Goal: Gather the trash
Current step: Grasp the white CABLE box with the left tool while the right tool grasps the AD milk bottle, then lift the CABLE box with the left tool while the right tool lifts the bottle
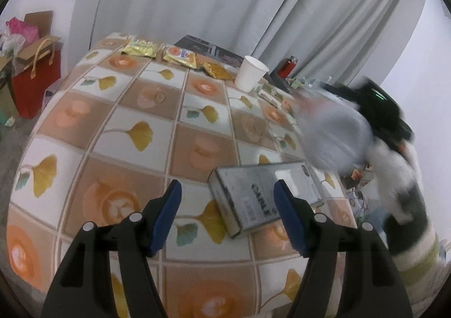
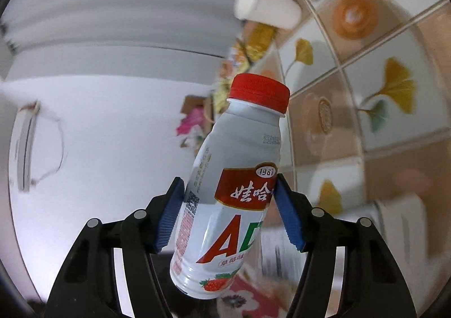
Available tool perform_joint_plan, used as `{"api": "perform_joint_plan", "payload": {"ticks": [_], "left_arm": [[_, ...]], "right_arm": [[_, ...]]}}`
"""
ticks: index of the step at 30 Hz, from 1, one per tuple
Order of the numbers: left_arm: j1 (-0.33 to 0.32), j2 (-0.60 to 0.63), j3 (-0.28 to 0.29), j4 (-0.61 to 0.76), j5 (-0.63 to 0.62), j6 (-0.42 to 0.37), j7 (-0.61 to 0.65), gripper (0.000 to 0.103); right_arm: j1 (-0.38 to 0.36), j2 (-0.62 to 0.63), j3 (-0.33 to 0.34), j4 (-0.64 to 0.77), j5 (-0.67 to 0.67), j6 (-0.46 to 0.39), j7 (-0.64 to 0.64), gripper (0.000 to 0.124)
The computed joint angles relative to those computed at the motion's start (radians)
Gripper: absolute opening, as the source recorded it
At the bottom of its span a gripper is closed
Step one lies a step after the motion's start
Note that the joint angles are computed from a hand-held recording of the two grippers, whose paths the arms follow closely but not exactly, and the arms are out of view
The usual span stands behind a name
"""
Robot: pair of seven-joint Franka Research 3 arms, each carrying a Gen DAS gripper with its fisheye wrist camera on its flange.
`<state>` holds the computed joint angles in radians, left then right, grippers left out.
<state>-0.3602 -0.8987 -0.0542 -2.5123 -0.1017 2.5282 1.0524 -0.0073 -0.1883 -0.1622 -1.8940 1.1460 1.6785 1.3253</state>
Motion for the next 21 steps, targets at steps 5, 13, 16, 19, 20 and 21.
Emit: {"api": "perform_joint_plan", "payload": {"ticks": [5, 13, 16, 19, 20, 21], "left_arm": [[-0.003, 0.143, 0.011, 0.113, 0.011, 0.004, 0.063, 0.066], [0.009, 0.44, 0.008, 0.354, -0.041, -0.158, 0.235, 0.061], [0.011, 0.473, 0.0, 0.381, -0.118, -0.234, 0.28, 0.059], [0.011, 0.427, -0.005, 0.342, -0.198, -0.254, 0.313, 0.058], [0.007, 0.409, -0.002, 0.332, -0.226, -0.273, 0.321, 0.058], [-0.001, 0.382, 0.007, 0.315, -0.263, -0.301, 0.329, 0.058]], "right_arm": [[-0.053, -0.204, -0.062, -0.172, -0.08, -0.035, -0.047, 0.061], [-0.112, -0.445, -0.081, -0.427, -0.266, 0.041, 0.006, 0.06], [-0.101, -0.442, -0.08, -0.449, -0.27, 0.064, 0.007, 0.06], [-0.083, -0.427, -0.068, -0.433, -0.288, 0.084, -0.002, 0.06], [-0.074, -0.416, -0.06, -0.425, -0.29, 0.094, -0.002, 0.06], [-0.066, -0.409, -0.057, -0.42, -0.295, 0.099, -0.008, 0.06]]}}
